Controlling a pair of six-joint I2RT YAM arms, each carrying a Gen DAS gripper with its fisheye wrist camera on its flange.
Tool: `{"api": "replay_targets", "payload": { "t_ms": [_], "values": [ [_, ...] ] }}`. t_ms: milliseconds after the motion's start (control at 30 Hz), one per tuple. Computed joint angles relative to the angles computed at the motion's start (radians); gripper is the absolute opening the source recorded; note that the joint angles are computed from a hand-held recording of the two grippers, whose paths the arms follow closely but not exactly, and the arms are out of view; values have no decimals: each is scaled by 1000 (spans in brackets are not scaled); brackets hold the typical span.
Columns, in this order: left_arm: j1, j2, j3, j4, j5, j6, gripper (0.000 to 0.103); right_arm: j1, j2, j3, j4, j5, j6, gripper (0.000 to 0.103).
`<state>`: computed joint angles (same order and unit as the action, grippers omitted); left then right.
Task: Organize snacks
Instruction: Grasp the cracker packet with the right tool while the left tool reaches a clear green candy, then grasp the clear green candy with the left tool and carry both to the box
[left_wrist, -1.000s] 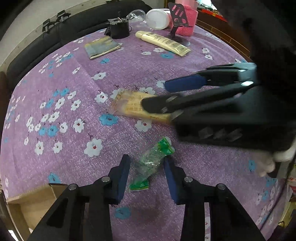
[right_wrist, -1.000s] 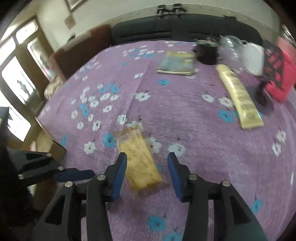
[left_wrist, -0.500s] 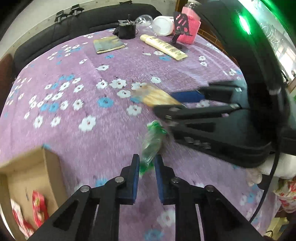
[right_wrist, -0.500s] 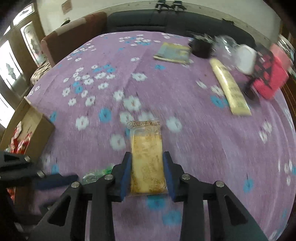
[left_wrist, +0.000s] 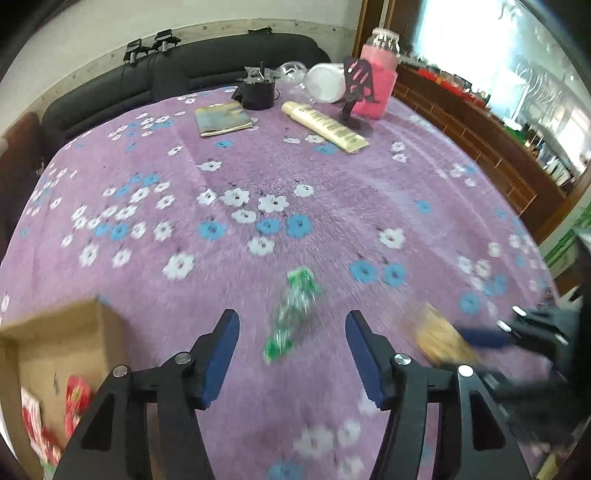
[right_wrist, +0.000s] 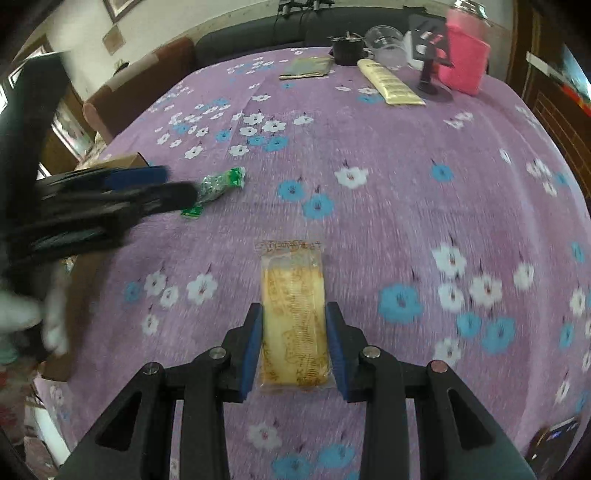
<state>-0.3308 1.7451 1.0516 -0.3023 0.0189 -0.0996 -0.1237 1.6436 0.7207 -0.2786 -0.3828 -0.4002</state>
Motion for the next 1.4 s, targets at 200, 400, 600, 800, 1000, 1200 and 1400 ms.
{"api": "replay_targets", "payload": {
  "t_ms": [200, 400, 600, 800, 1000, 1200, 1400],
  "values": [
    [-64, 96, 55, -8, -68, 21, 19, -60, -45, -38, -16, -84, -15, 32],
    [-57, -47, -78, 23, -39, -24, 19, -95, -94, -54, -29, -155, -15, 32],
    [10, -337, -236, 4, 46, -98, 19, -64, -195, -89, -67, -193, 12, 32],
    [207, -706, -402, -97, 90, -123, 20, 70, -303, -99, -104, -218, 96, 33],
    [596, -733, -418, -161, 270, 25, 20, 351, -287, -65, -24, -137, 281, 33],
    [757, -515, -362, -93, 353, 100, 20, 609, -124, 59, 80, -11, 439, 33],
    [816, -299, -269, -59, 393, 98, 20, 760, 100, 256, 113, 146, 497, 33]
  ]
}}
